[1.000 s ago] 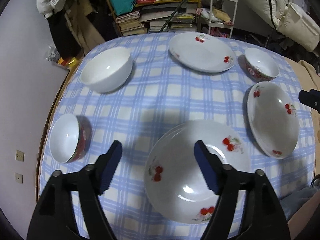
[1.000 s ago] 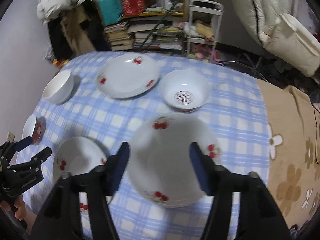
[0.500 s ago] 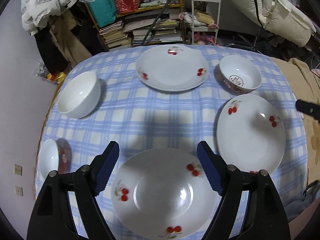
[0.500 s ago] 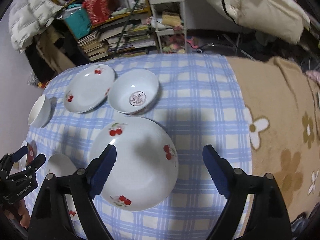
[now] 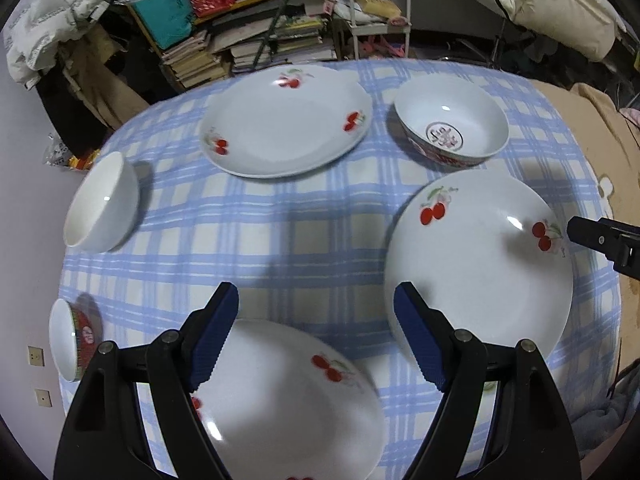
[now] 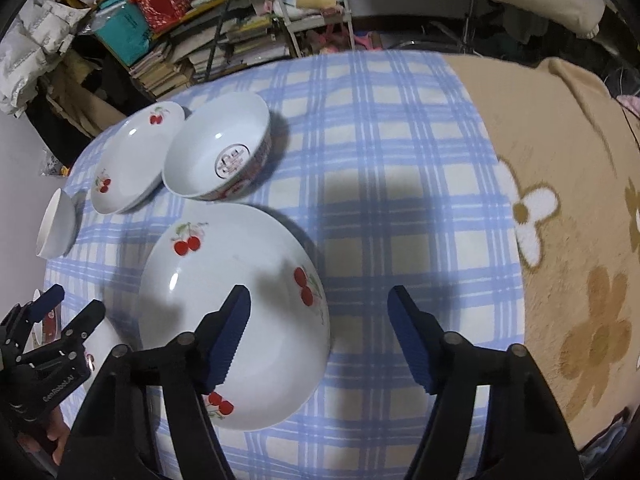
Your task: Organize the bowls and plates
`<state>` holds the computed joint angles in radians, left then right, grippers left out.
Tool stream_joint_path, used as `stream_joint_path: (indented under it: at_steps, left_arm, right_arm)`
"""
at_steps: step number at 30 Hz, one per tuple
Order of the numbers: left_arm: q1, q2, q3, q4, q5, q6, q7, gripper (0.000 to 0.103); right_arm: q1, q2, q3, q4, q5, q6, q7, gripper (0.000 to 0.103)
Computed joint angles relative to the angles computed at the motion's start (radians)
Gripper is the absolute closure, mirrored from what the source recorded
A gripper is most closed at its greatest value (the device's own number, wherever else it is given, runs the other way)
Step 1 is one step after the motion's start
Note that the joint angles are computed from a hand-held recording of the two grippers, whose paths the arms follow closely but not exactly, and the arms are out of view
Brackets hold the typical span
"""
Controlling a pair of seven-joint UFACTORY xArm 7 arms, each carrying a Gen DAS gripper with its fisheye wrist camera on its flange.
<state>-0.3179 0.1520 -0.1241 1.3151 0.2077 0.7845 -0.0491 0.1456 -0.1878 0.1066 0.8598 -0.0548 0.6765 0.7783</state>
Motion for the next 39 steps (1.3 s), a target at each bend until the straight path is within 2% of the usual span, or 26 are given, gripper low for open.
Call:
stream_joint_path:
  at_steps: [4, 8, 12, 17, 25, 26, 27, 32, 39]
  left_arm:
    - [-0.009, 0.037, -0.007, 0.018, -0.023, 0.013, 0.005, 0.024]
    - [-0.017, 0.065, -0.010, 0.035, -0.043, 0.032, 0.015, 0.025]
    - [-0.022, 0.089, -0.013, 0.051, -0.063, 0.057, 0.044, 0.048]
    - [-0.021, 0.122, -0.009, 0.076, -0.098, 0.080, 0.048, 0.062]
    - [-0.021, 0.144, -0.012, 0.086, -0.130, 0.083, 0.067, 0.065]
    - [-0.022, 0.146, -0.012, 0.088, -0.132, 0.083, 0.069, 0.067]
    - [-0.021, 0.146, -0.012, 0.090, -0.135, 0.085, 0.072, 0.069]
    - [-0.009, 0.169, -0.024, 0.126, -0.198, 0.118, 0.110, 0.085]
    - [-0.017, 0.188, -0.019, 0.181, -0.206, 0.192, 0.113, 0.086]
  right_arm:
    - [0.012, 0.034, -0.002, 0.021, 0.022, 0.027, -0.038, 0.034]
    - [0.024, 0.072, -0.003, 0.049, 0.039, 0.049, -0.080, 0.044]
    - [0.033, 0.107, -0.006, 0.075, 0.060, 0.071, -0.121, 0.054]
    - [0.040, 0.135, -0.004, 0.097, 0.050, 0.094, -0.135, 0.062]
    - [0.036, 0.143, -0.014, 0.085, 0.076, 0.077, -0.133, 0.062]
    - [0.032, 0.138, -0.017, 0.079, 0.086, 0.082, -0.144, 0.066]
    - [0.029, 0.138, -0.022, 0.079, 0.102, 0.084, -0.159, 0.075]
    - [0.017, 0.134, -0.034, 0.049, 0.210, 0.035, -0.223, 0.086]
    - [0.015, 0.129, -0.025, 0.052, 0.184, 0.039, -0.208, 0.087]
